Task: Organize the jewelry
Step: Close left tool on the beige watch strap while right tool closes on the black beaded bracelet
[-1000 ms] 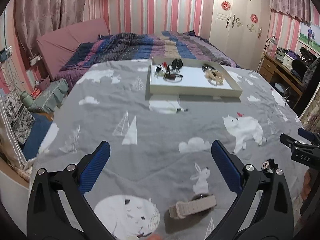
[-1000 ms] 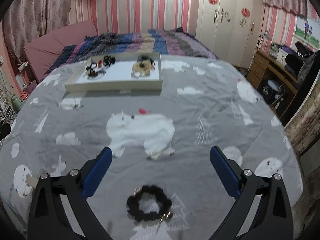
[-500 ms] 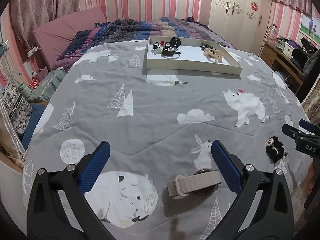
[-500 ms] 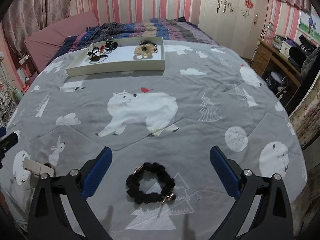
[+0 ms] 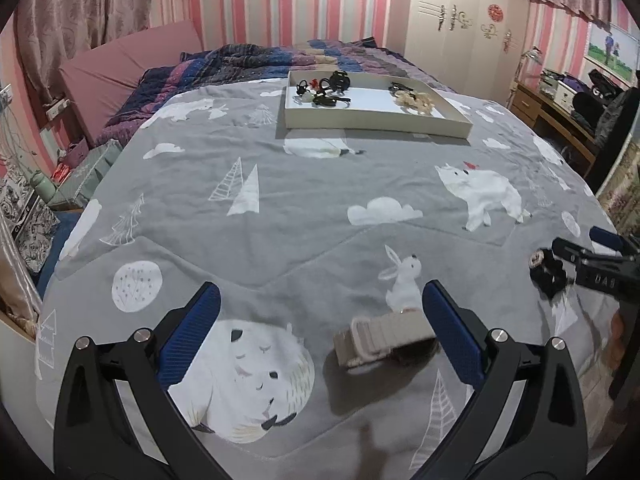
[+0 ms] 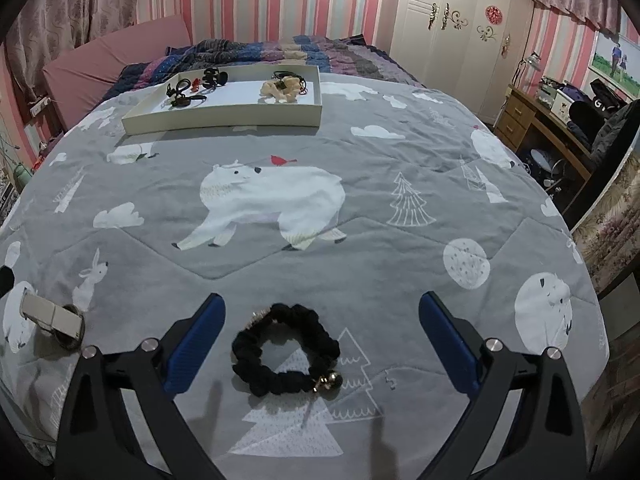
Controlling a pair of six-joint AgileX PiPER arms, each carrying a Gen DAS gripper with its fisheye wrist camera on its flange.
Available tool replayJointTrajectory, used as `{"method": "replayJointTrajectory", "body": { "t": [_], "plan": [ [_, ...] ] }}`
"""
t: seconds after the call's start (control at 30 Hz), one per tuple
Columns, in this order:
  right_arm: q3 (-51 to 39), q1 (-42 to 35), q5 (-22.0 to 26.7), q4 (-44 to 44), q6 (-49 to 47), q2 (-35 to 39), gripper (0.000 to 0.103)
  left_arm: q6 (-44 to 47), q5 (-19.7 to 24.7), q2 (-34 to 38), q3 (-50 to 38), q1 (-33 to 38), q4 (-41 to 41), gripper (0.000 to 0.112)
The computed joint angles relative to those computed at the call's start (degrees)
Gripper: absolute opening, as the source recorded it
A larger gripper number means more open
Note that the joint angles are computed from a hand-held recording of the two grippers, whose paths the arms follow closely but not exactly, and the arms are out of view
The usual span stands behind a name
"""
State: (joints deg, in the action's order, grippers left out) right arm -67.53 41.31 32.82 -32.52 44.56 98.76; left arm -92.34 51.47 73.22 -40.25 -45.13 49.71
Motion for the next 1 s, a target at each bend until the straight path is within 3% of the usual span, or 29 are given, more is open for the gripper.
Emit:
{"method": "replayJointTrajectory", "body": {
  "t": [0.3,0.37,0.43,0.53,0.63,0.77,0.9,1.0],
  "plan": [
    [5.4,-3.8,-2.8,4.2,-1.8,-1.9,0.097,-4.0,-0.4,0.1,4.3,-5.4,0.1,0.097],
    [5.7,-4.5,-3.1,4.3,-1.5,-1.9,0.097,-4.2,-1.8,0.4,5.1,-5.3,0.2,0.094],
    [5.5,-4.8,-3.2,4.8,-1.9,-1.7,0.097,-2.8,-3.5,1.4,5.0,-3.8,-0.6,0.082],
    [5.0,-4.2,-2.9,4.2,-1.7,-1.3,0.088,-2.2,-6.4,2.7,5.5,-1.4,-0.7,0.076],
    [4.5,-3.4,-2.4,3.7,-1.5,-0.3,0.086,-1.9,-8.7,3.6,6.0,0.7,-0.9,0.072],
    [4.1,-3.7,-2.0,4.6,-1.9,0.7,0.063,-2.1,-10.2,3.5,6.4,2.0,0.1,0.071],
    [3.3,-4.8,-2.6,9.6,-6.4,2.1,0.062,-2.2,-11.0,4.7,6.0,2.8,2.2,0.071],
    [2.8,-5.4,-3.1,12.9,-9.6,2.6,0.055,0.1,-13.6,4.9,5.8,4.9,1.6,0.066]
  ]
}}
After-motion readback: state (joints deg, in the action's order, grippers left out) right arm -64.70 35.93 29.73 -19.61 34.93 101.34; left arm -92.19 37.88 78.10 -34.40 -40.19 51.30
